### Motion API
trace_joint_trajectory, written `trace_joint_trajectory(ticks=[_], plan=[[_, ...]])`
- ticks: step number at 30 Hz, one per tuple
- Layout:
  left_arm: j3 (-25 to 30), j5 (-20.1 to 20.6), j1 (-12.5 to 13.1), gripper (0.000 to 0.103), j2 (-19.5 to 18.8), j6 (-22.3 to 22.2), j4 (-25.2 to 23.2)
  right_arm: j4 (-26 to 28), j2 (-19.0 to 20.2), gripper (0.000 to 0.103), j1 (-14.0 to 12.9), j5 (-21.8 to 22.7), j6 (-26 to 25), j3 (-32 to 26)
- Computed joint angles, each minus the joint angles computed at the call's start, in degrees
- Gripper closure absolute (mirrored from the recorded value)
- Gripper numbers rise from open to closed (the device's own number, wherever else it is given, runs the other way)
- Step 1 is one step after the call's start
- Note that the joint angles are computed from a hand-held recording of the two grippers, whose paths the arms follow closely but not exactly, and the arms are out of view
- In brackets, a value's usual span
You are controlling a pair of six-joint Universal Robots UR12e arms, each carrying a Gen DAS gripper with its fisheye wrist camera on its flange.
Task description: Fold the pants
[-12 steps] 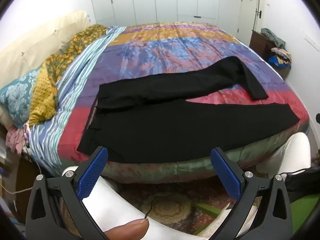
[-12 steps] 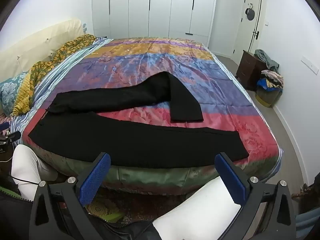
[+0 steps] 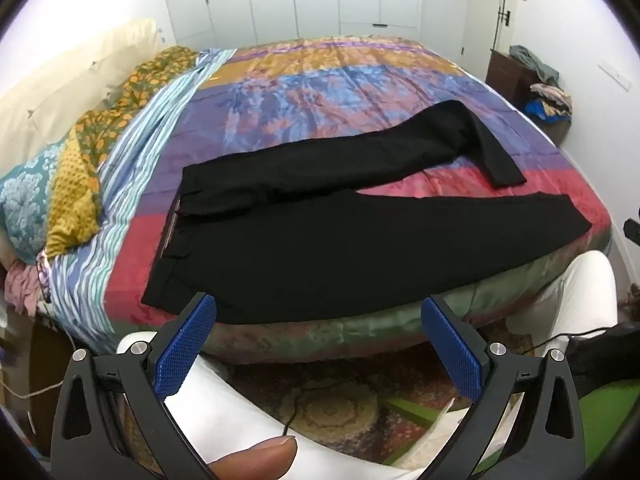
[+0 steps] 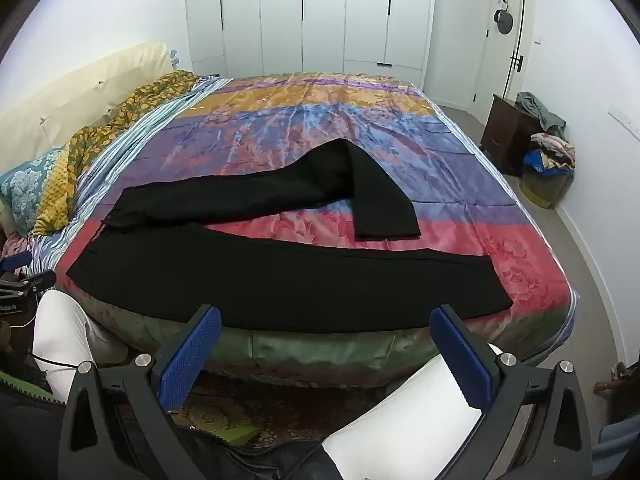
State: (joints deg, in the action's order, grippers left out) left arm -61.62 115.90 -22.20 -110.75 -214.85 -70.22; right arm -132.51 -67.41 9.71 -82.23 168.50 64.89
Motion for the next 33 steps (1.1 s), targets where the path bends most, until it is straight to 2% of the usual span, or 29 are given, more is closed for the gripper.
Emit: trace_joint_trajectory(ticks=[14,25,33], plan=[[-0.17,-0.57,-0.07,0.001,0.16,0.35,0.37,1.37,0.49,0.000,0.12,1.60,-0.26,-0.41],[0.07,-0.39,-0.13,0.001,0.01,0.55,0.43,1.22,0.70,0.000,0.16,1.40,-0.30,-0.74],[-0.37,-0.68,0.34,0.001,0.28,-1.19,0.54,2.08,1.02,0.000,0.45,-0.17,-0.68,-1.42]])
